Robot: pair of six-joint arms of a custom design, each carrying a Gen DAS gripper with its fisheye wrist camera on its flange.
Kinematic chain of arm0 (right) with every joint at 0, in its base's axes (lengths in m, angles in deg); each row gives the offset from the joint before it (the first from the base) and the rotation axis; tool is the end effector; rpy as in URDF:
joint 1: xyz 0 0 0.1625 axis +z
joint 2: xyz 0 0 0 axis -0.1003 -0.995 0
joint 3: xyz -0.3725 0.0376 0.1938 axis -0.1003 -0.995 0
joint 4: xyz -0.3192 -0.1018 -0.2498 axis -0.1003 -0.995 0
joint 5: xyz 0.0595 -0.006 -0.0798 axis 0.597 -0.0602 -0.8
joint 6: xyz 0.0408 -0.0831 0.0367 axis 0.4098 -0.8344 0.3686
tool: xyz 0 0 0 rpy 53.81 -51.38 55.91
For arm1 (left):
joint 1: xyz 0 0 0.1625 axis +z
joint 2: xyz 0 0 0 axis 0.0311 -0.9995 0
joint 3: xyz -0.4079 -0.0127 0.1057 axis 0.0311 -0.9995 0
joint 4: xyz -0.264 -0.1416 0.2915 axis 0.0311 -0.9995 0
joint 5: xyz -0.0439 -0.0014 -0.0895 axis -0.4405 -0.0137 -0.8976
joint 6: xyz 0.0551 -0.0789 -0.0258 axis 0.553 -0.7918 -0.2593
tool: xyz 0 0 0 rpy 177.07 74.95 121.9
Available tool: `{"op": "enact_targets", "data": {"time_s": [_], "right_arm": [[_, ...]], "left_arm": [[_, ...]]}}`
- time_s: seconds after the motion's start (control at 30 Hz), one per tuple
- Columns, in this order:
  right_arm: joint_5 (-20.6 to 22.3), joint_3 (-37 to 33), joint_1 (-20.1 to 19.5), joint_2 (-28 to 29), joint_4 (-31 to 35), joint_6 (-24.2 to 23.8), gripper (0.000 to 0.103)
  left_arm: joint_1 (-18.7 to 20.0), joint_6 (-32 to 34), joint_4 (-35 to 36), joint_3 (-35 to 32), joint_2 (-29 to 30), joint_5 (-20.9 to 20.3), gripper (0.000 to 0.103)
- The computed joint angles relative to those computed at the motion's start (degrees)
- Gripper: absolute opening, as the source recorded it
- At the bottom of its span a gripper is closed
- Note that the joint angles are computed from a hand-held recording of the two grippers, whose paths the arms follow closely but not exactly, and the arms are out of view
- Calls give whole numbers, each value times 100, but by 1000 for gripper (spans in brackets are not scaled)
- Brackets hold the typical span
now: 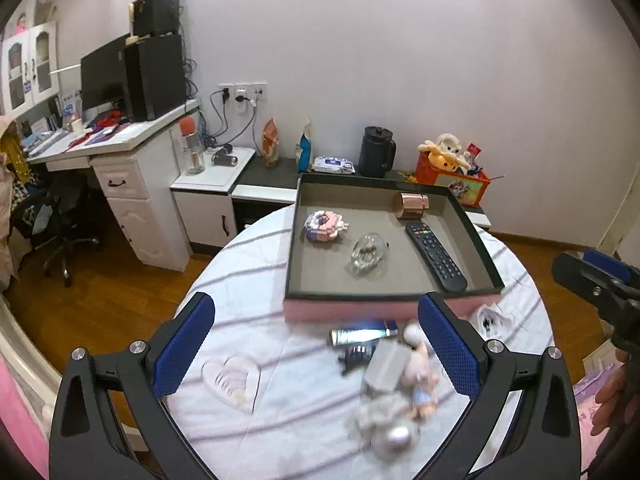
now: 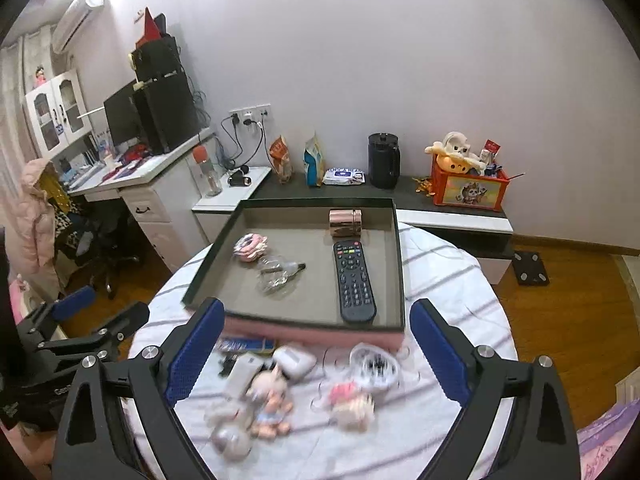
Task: Organize rigid objects
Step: 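Withdraw both tools from the tray back over the table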
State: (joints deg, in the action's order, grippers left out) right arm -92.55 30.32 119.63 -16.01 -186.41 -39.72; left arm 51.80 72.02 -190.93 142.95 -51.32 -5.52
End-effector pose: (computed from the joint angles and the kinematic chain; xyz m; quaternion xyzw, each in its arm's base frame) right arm 0.3325 -0.5817 0.1515 0.1490 -0.8636 0.3891 0.2840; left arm -0.1745 -0.5868 0.2746 0.1863 0.8576 -0.3745 0.2992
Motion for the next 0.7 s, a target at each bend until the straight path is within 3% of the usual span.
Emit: {"op": "enact_targets", "data": {"time_s": [0.1, 0.4, 0.7], "right_arm": [[-63, 370, 123, -142, -300, 25, 103], [-34, 1430, 210, -523, -871, 386, 103], [-65, 1984, 203, -709, -1041, 611, 103]], "left_arm": [[-145, -144, -142, 423, -282, 153, 103], [-518, -655, -47, 1259, -905, 533, 103], [-754, -967, 202, 1689, -1189, 712, 103]]}}
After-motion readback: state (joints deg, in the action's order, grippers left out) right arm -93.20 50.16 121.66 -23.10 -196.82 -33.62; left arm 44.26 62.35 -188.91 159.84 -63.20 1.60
